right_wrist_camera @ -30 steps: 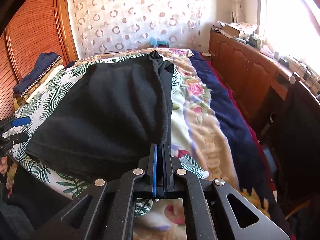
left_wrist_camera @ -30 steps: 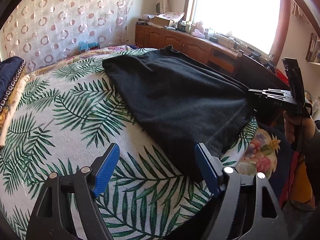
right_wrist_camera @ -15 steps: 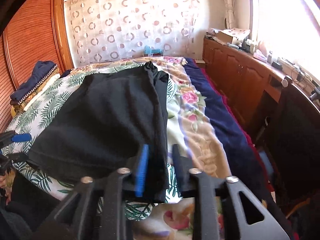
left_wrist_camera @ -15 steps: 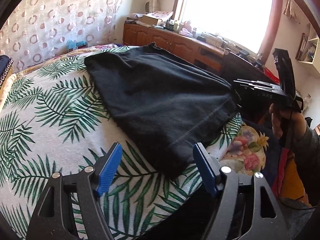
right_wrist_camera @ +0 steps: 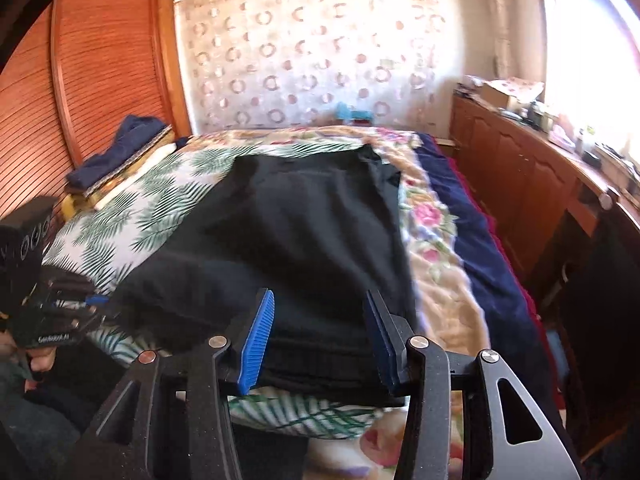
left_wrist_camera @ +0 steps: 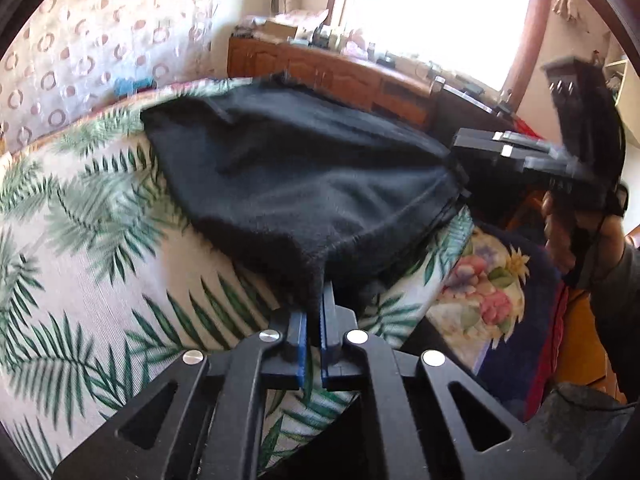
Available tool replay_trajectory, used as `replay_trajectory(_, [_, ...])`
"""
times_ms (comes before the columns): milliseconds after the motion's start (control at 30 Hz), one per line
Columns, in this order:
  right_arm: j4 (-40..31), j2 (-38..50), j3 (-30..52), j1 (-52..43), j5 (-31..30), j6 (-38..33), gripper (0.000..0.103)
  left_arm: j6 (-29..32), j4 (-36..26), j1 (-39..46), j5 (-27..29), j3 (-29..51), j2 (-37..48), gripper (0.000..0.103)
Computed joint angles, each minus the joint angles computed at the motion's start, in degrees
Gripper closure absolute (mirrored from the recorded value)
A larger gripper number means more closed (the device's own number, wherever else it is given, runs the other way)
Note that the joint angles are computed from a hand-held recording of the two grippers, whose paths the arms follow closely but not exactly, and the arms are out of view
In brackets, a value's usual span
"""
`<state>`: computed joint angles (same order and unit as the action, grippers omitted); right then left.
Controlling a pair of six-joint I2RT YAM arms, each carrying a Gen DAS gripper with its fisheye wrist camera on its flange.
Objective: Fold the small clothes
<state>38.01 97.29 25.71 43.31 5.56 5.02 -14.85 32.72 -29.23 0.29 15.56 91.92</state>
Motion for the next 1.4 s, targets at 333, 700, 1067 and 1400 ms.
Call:
replay_trajectory(333, [-4.94, 2.27, 3.55, 1.64, -4.89, -7.54, 0.049, 3.67, -12.6, 2.14, 0.39, 7.16, -13.8, 0.098])
replay_trajectory(700, [-8.11, 8.01, 7.79, -1.78, -3.34, -11.54, 0.041, 3.24, -13.27, 3.83, 1.41, 10.25, -13.44, 0.098])
replay_trajectory(1067, [-4.5, 10.7, 10.79, 1.88, 8.85, -13.22, 0.04, 2.79, -13.42, 4.91, 1.93, 8.91, -15.34, 0.098])
replay_trajectory(1400, [0.9, 15.28, 9.36, 3.1, 12.27, -15.16, 0.04, 2.66, -13.04, 5.46, 2.69, 8.47, -15.71, 0.098])
